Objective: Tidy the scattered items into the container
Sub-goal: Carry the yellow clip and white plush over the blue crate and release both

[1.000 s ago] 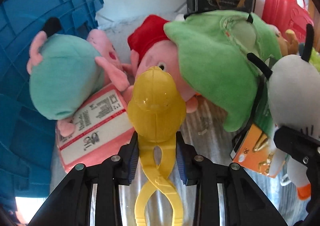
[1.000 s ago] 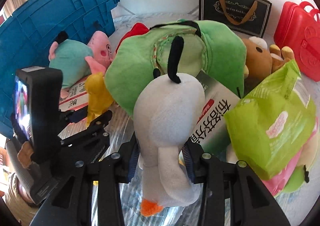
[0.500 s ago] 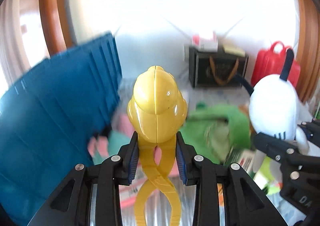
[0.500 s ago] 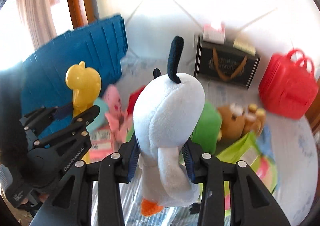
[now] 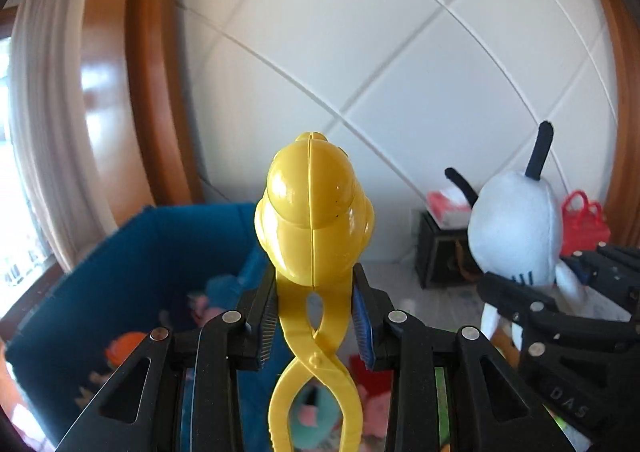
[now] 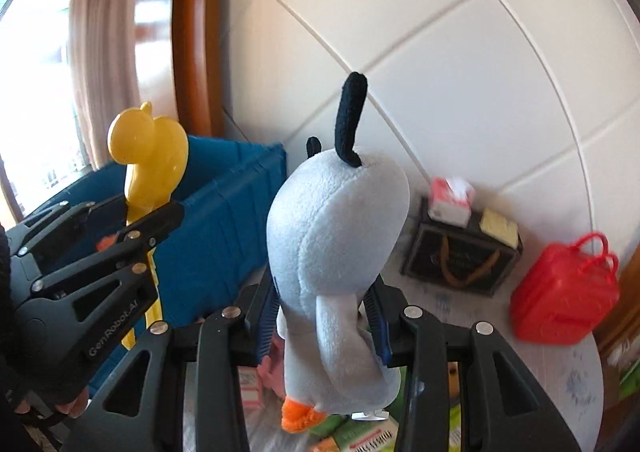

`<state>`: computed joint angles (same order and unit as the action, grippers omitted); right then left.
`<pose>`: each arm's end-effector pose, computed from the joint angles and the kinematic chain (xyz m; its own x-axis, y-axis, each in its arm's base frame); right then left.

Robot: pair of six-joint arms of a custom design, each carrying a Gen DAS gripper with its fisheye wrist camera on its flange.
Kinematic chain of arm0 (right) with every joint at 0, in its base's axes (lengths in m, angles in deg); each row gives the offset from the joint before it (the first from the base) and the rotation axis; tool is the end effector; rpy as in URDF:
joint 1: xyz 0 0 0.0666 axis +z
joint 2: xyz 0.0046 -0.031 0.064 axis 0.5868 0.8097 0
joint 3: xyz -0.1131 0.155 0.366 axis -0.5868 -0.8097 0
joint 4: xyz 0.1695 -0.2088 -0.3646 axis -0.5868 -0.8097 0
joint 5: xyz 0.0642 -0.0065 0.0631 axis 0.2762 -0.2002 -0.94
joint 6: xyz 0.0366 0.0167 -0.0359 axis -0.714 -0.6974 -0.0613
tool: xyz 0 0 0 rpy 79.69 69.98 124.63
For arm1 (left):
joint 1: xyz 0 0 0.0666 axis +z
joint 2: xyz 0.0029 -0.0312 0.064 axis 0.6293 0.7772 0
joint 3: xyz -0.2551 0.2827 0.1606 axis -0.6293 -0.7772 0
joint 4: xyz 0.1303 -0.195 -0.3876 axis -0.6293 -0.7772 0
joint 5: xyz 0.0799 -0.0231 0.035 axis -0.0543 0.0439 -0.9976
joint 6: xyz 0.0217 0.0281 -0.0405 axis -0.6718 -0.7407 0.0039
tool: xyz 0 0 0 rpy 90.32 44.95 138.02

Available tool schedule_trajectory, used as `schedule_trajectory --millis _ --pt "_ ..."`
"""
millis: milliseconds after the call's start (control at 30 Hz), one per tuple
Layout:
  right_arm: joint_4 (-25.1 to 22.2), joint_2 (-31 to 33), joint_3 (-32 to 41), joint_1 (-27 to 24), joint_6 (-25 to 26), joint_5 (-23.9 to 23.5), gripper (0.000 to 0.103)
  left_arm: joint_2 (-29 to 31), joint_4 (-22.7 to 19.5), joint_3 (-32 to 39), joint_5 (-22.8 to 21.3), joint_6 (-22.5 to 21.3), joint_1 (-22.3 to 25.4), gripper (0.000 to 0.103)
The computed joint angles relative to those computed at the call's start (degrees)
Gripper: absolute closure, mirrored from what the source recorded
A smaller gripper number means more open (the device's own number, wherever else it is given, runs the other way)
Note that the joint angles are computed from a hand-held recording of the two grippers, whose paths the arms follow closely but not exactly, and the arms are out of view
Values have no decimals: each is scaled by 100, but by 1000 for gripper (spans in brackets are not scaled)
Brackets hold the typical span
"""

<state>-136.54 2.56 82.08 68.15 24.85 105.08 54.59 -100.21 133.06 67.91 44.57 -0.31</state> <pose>0.3013 0.1713 0.6294 -0.5418 -0.0738 -0.8373 -0.0577 0.9971 -0.0506 0.3600 -0.2805 0.6253 -0.3584 0.2183 -0.9077 0.3527 0.9319 0.0849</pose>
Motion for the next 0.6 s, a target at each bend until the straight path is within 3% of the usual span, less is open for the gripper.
schedule_trajectory --millis 300,467,600 --pt "115 1902 2172 638 420 -365 64 343 -558 981 679 -372 1779 71" --pt "-375 3345 3819 842 544 -565 64 841 -859 1351 1324 -603 2793 71" --pt "-954 4425 5087 927 491 -504 64 1304 -954 1578 1821 -822 3265 71"
